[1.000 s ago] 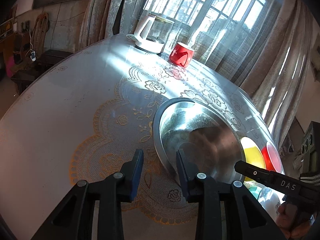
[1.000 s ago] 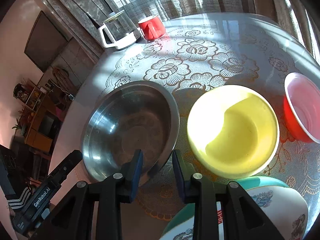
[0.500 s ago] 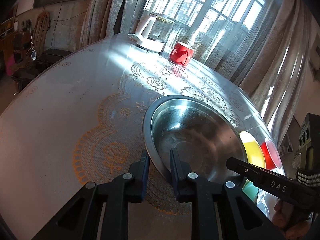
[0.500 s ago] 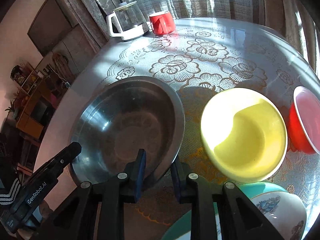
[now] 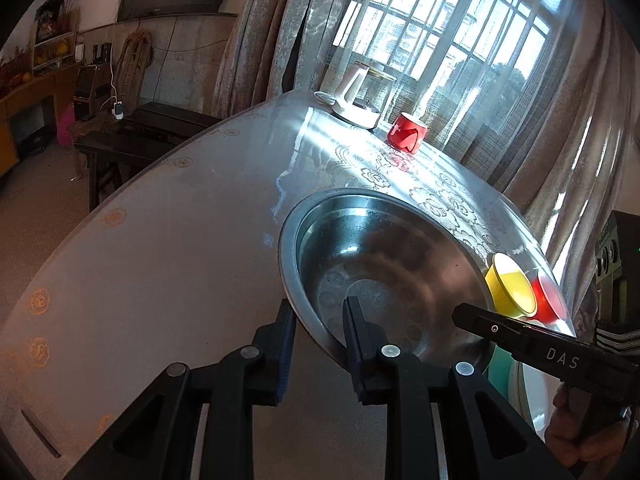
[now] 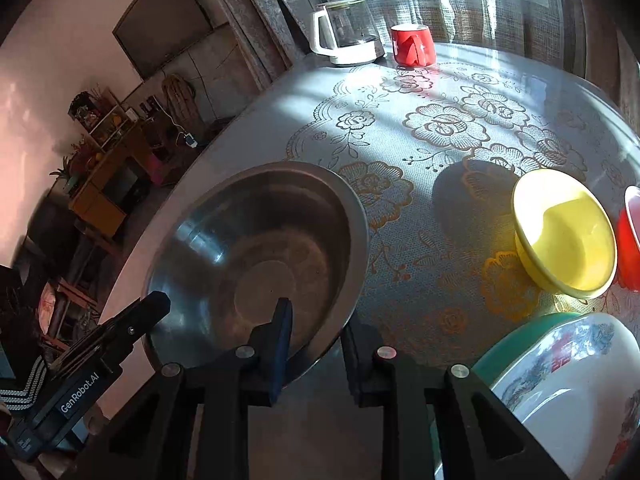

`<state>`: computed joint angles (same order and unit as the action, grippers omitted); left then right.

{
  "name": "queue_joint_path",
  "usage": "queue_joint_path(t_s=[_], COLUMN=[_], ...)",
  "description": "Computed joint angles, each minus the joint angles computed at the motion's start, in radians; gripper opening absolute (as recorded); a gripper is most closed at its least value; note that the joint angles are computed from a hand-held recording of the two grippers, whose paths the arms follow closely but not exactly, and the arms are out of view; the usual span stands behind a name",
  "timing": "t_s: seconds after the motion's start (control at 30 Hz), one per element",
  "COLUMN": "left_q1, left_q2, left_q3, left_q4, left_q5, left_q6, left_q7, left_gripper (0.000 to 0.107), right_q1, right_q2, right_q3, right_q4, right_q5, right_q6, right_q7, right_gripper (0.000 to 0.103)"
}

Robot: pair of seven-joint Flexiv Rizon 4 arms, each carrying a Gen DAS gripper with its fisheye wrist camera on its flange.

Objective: Organize plates and bowls
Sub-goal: 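Grasp the steel bowl's rim with the left tool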

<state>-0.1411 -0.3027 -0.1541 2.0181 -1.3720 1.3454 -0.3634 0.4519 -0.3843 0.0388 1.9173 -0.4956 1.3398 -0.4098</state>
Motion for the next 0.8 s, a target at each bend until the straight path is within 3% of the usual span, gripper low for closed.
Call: queue_joint_path(t_s=[0.17,0.4,0.8], left_q1=[-0.004,0.006,-0.022], left_q2=[0.027,0.028,0.022], left_q3=[0.015,0.042,0.039], left_q4=[0.042,0.068,0.073], left_q5=[-0.073,-0.065,-0.106], left_q6=[0.027,0.011,0.065], left_q7=[0.078,0.052,0.112], left_gripper=[0.024,0.024,0.024], right_q1=[0.023,0.023,0.049], right_q2=[-0.008,-0.031,-0.043], right_q3=[0.018,0.054,0.040], right_q4=[-0.003,-0.023,-0.008], right_q5=[0.001,0.066,0.113], right_q6=[0.002,0.008,0.051], right_q7=[-0.004,-0.038,-0.032], right_gripper=[0.024,0.024,0.027])
